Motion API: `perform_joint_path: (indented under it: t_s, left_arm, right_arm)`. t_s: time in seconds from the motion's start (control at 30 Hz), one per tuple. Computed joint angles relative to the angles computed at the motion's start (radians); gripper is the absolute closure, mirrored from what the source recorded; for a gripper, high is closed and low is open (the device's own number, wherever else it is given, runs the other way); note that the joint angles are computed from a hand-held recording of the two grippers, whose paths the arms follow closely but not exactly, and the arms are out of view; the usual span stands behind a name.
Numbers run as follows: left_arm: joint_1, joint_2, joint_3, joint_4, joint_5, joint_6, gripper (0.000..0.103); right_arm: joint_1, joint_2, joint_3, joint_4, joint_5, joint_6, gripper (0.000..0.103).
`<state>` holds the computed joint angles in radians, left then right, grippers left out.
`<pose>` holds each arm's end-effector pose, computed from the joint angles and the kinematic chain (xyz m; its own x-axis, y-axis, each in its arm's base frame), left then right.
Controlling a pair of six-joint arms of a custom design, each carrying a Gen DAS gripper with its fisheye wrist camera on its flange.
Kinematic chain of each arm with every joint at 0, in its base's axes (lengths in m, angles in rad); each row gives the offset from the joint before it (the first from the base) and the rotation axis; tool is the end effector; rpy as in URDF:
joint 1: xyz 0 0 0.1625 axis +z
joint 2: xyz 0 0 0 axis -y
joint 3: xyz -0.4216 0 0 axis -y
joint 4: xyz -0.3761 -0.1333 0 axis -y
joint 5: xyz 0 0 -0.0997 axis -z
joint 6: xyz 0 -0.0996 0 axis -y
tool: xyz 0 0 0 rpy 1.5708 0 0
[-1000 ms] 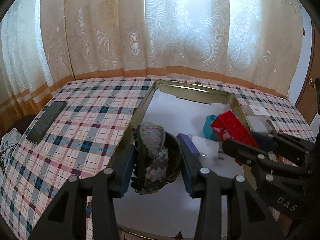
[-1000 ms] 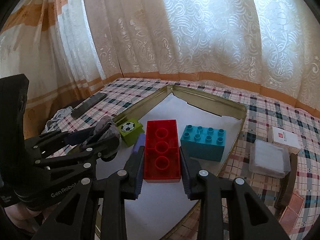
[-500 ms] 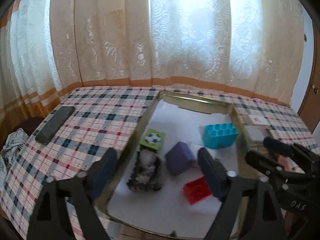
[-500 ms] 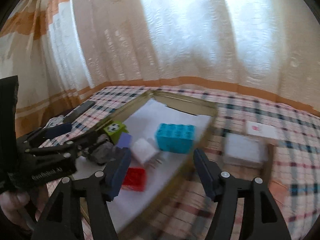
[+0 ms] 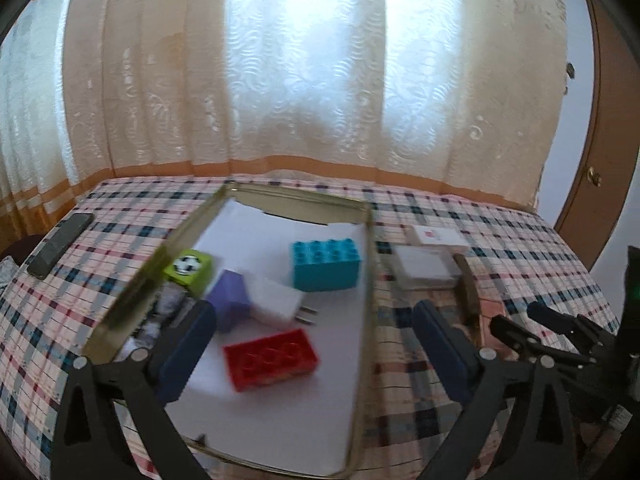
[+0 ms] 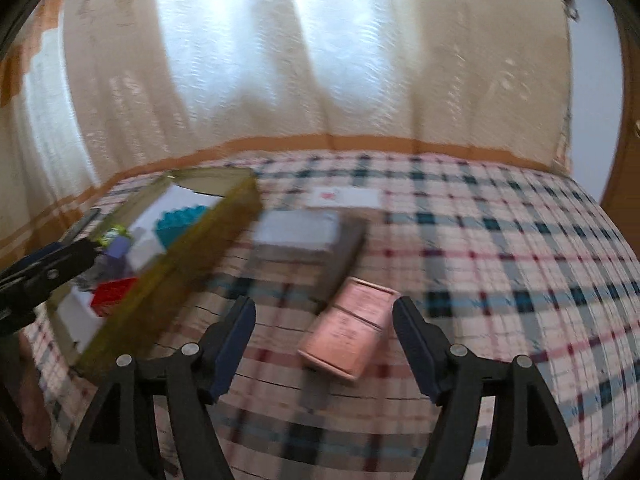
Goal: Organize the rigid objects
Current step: 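Grasp the copper card case with the right tool while the left tool grasps the wooden stick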
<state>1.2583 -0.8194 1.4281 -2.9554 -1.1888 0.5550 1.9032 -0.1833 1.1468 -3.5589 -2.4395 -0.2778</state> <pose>-0.0629 -0.7492 0.2594 -0.7030 0.3892 -0.5952 0.6941 0.5579 -0.4550 0.2943 -0.6769 -0.0177 -0.7453 0.2557 0.6157 -0.3888 0.5835 -0.7130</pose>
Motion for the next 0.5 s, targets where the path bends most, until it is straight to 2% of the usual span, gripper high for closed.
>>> perform_joint_path:
  t_s: [0.23,0.33,0.4,0.5]
  left_arm:
    - [-0.031,0.012,0.030,-0.010,0.000,0.017,0.001]
    - [-0.034,0.028,0.013,0.008,0.008,0.004,0.001]
    - [-0.033,0.036,0.000,0.029,0.006,-0.010,0.001]
    - [-0.038,0.047,-0.012,0.046,0.010,-0.019,0.001]
  right_arm:
    - [-0.031,-0.004,-0.036,0.190,-0.013,0.130,0.030]
    - [-0.044,-0.024,-0.018,0.237,0.009,0.193,0.030]
    - [-0.049,-0.028,-0.019,0.257,-0.007,0.216,0.030]
    - [-0.049,-0.029,-0.020,0.260,-0.033,0.200,0.044]
